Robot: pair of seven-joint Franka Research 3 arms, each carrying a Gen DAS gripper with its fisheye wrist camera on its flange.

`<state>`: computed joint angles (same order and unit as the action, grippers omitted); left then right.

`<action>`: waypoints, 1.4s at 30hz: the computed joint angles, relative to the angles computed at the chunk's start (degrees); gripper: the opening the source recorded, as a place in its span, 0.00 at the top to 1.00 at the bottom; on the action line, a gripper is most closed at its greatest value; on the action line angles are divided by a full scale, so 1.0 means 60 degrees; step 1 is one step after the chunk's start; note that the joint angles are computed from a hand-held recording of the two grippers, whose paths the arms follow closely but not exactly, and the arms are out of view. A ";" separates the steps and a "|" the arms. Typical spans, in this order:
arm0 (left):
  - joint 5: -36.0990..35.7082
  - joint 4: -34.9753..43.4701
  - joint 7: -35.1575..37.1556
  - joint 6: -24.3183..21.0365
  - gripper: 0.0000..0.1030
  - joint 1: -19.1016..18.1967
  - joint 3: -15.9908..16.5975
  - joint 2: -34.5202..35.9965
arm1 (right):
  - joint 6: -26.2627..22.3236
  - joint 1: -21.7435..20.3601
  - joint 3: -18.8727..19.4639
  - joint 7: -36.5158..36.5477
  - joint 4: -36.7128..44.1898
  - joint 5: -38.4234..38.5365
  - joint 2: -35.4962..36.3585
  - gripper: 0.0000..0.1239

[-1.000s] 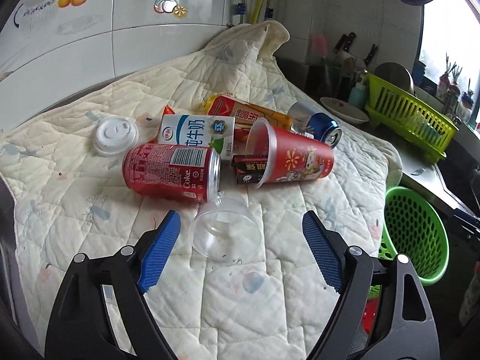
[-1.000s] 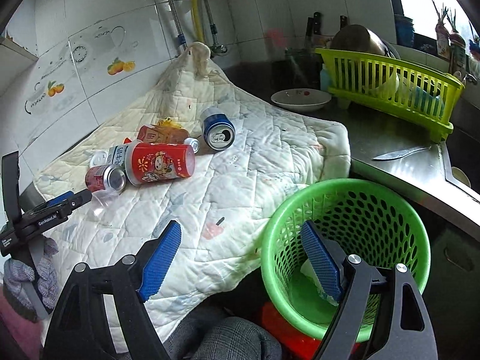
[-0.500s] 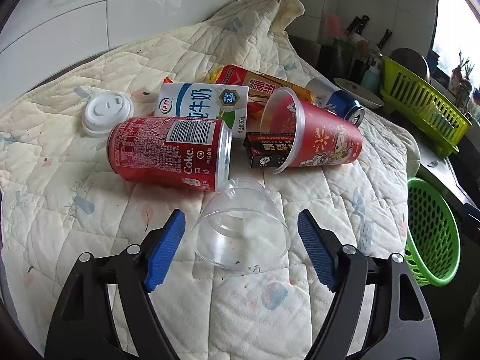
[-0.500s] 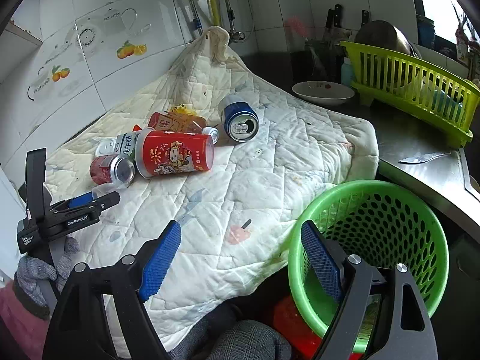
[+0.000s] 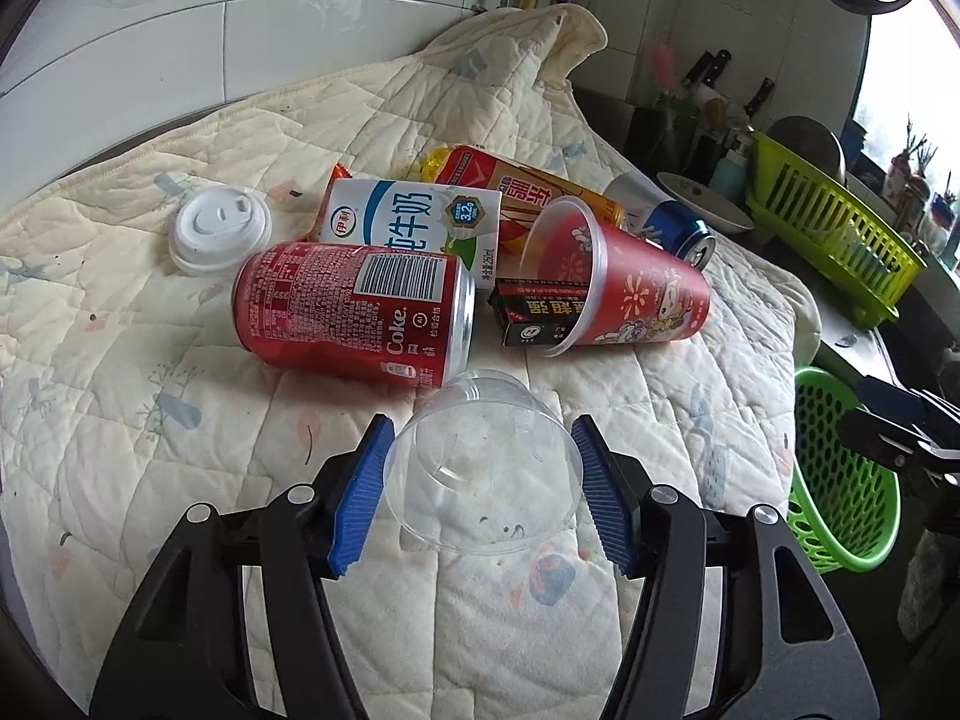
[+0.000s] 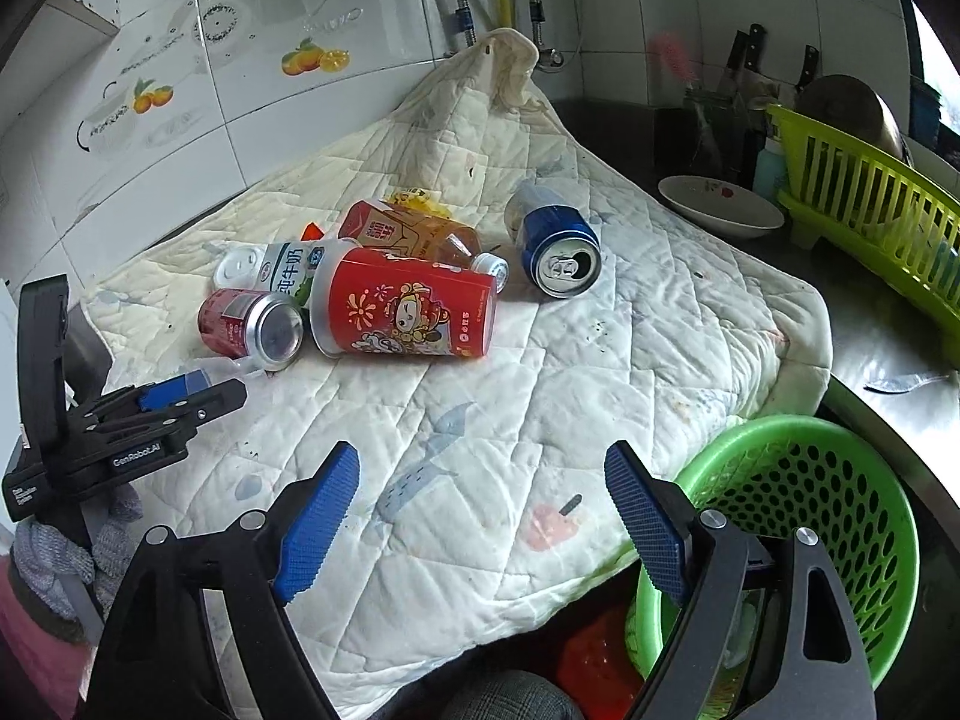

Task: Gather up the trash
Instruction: 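Grasp and lift the red printed paper cup with the right gripper while the left holds the clear cup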

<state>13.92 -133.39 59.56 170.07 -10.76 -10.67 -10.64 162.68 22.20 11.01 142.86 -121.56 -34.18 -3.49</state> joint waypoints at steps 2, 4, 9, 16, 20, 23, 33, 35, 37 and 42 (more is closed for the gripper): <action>-0.0113 -0.0046 0.0090 0.0014 0.42 -0.0054 0.0066 -0.0099 | -0.0078 0.0041 -0.0059 -0.0455 0.0222 0.0287 0.0219 0.35; -0.0324 -0.0096 0.0242 0.0068 0.42 -0.0149 0.0175 -0.0177 | -0.0057 0.0119 -0.0159 -0.1076 0.0450 0.0604 0.0457 0.35; -0.0613 -0.0174 0.0438 0.0028 0.42 -0.0215 0.0269 -0.0336 | -0.0607 0.0419 -0.0416 -0.2937 0.1489 0.0914 0.1216 0.35; -0.1231 -0.0282 0.0777 -0.0122 0.42 -0.0411 0.0488 -0.0482 | -0.1487 0.0810 -0.0725 -0.6861 0.3455 0.1958 0.2605 0.32; -0.1409 -0.0356 0.0851 -0.0132 0.42 -0.0375 0.0503 -0.0585 | -0.2149 0.1121 -0.0946 -0.8588 0.4644 0.2186 0.3432 0.32; -0.1553 -0.0375 0.0975 -0.0113 0.42 -0.0414 0.0589 -0.0621 | -0.2488 0.1401 -0.1154 -0.9549 0.5373 0.2164 0.3952 0.33; -0.2264 -0.0468 0.1543 -0.0066 0.42 -0.0635 0.0889 -0.0661 | -0.3644 0.2359 -0.1907 -1.1430 0.7197 0.1188 0.5314 0.33; -0.2382 -0.0472 0.1633 -0.0048 0.42 -0.0649 0.0911 -0.0653 | -0.3808 0.2458 -0.1994 -1.1566 0.7391 0.1070 0.5471 0.37; -0.2473 -0.0468 0.1730 -0.0050 0.42 -0.0663 0.0921 -0.0642 | -0.3845 0.2549 -0.2089 -1.1583 0.7490 0.0942 0.5573 0.41; -0.2670 -0.0475 0.1908 -0.0048 0.42 -0.0709 0.0933 -0.0655 | -0.3870 0.2773 -0.2310 -1.1496 0.7573 0.0522 0.5661 0.43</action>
